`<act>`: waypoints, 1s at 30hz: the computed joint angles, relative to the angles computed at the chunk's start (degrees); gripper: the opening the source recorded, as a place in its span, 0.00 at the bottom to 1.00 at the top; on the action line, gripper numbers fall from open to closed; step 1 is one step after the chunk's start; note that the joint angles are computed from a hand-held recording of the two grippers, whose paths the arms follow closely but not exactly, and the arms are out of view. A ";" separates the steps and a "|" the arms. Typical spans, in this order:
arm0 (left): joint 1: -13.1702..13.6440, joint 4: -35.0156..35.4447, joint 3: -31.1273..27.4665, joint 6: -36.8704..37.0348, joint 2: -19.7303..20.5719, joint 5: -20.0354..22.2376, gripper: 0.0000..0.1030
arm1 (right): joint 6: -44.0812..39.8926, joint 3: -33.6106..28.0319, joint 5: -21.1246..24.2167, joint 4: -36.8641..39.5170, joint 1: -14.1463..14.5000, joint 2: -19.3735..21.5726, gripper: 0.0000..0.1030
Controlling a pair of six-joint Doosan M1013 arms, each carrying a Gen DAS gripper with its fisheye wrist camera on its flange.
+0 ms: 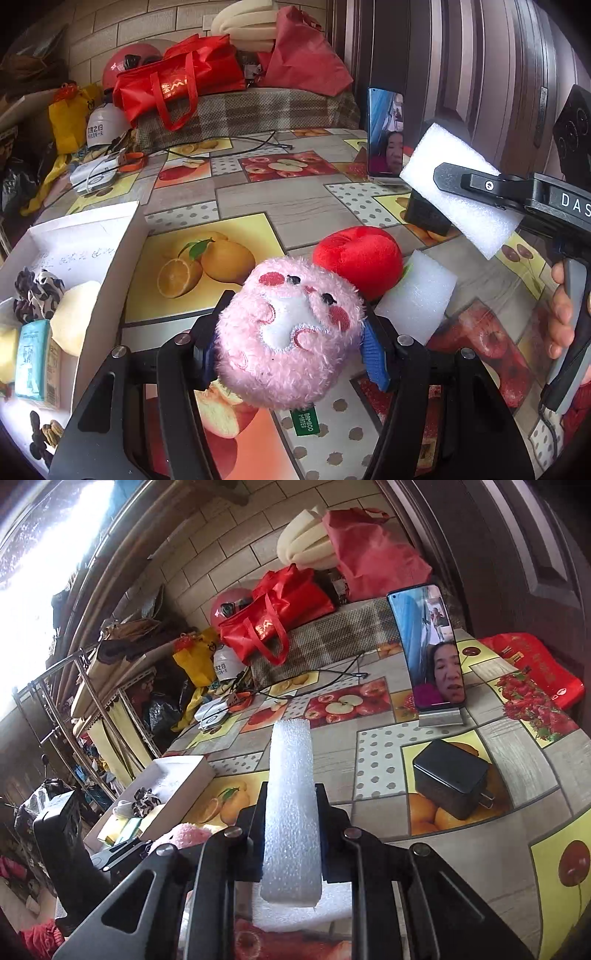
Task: Organize soft objects
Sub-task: 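Carry the pink plush ball and foam block into the white box and release both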
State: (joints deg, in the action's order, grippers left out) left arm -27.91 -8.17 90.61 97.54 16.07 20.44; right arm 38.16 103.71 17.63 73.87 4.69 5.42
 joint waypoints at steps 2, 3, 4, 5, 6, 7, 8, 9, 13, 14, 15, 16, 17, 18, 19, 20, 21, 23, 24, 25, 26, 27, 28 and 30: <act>-0.08 3.55 0.68 -3.54 -0.67 -0.93 0.60 | -1.24 -0.52 0.83 0.95 0.85 0.26 0.18; 0.05 3.58 0.95 -3.89 -0.98 -1.41 0.60 | -1.01 -0.95 1.27 0.64 1.35 0.51 0.18; 0.27 2.82 1.19 -3.68 -1.30 -1.85 0.60 | -0.96 -1.21 1.50 0.56 1.76 0.66 0.18; 0.47 3.30 1.30 -4.71 -1.60 -2.11 0.60 | -0.40 -1.58 1.82 -0.15 2.17 0.85 0.18; 0.68 3.64 1.45 -5.53 -1.92 -2.44 0.60 | 0.34 -1.87 1.84 -0.99 2.70 0.96 0.18; 0.88 4.10 1.68 -6.45 -2.27 -2.96 0.60 | 0.88 -2.06 1.71 -1.59 3.16 1.05 0.18; 1.10 4.73 1.95 -7.40 -2.63 -3.49 0.60 | 1.18 -2.18 1.75 -1.96 3.59 1.08 0.18; 1.30 5.80 2.17 -8.71 -2.95 -3.95 0.60 | 1.49 -2.33 1.79 -2.42 3.97 1.10 0.18; 2.30 8.61 3.25 -12.66 -4.17 -5.27 0.60 | 3.85 -3.32 1.77 -5.79 5.43 1.38 0.18; 2.59 9.32 3.49 -13.66 -4.41 -5.46 0.60 | 4.80 -3.69 1.84 -6.75 5.73 1.54 0.18; 2.88 9.84 3.69 -14.49 -4.63 -5.64 0.60 | 5.02 -3.80 2.12 -6.88 6.01 1.56 0.18; 3.20 10.25 3.96 -15.18 -4.89 -5.83 0.60 | 5.55 -4.10 2.32 -7.16 6.29 1.72 0.18; 3.49 11.03 4.16 -16.27 -5.11 -5.99 0.60 | 6.26 -4.48 2.53 -7.73 6.57 1.92 0.18; 3.77 12.26 4.43 -17.80 -5.38 -6.18 0.60 | 6.39 -4.67 2.62 -7.86 6.93 2.01 0.18; 3.99 13.55 4.66 -19.38 -5.61 -6.37 0.60 | 6.41 -4.89 2.69 -8.02 7.24 2.12 0.18; 4.30 14.48 4.90 -20.70 -5.83 -6.57 0.60 | 6.94 -5.22 2.55 -8.71 7.66 2.28 0.18; 4.64 15.32 5.07 -21.99 -6.02 -6.75 0.60 | 7.28 -5.48 2.43 -9.16 7.99 2.40 0.18; 5.33 16.81 5.32 -24.24 -6.37 -6.91 0.60 | 8.28 -6.14 2.67 -10.11 8.54 2.72 0.18; 5.68 18.20 5.48 -26.07 -6.57 -7.08 0.60 | 8.95 -6.53 3.01 -10.67 8.76 2.94 0.18; 6.04 19.60 5.61 -27.92 -6.77 -7.24 0.60 | 9.82 -6.91 3.43 -11.41 8.96 3.17 0.18; 6.44 21.33 5.70 -30.11 -6.94 -7.37 0.60 | 10.74 -7.30 3.80 -12.17 9.15 3.38 0.18; 6.94 22.94 5.75 -32.18 -7.10 -7.46 0.60 | 11.61 -7.67 4.01 -12.89 9.35 3.60 0.18; 7.45 24.61 5.76 -34.36 -7.24 -7.50 0.60 | 12.49 -8.12 4.31 -13.72 9.55 3.83 0.18; 8.69 28.45 5.81 -39.26 -7.57 -7.44 0.60 | 12.99 -9.07 5.29 -14.32 9.77 4.32 0.18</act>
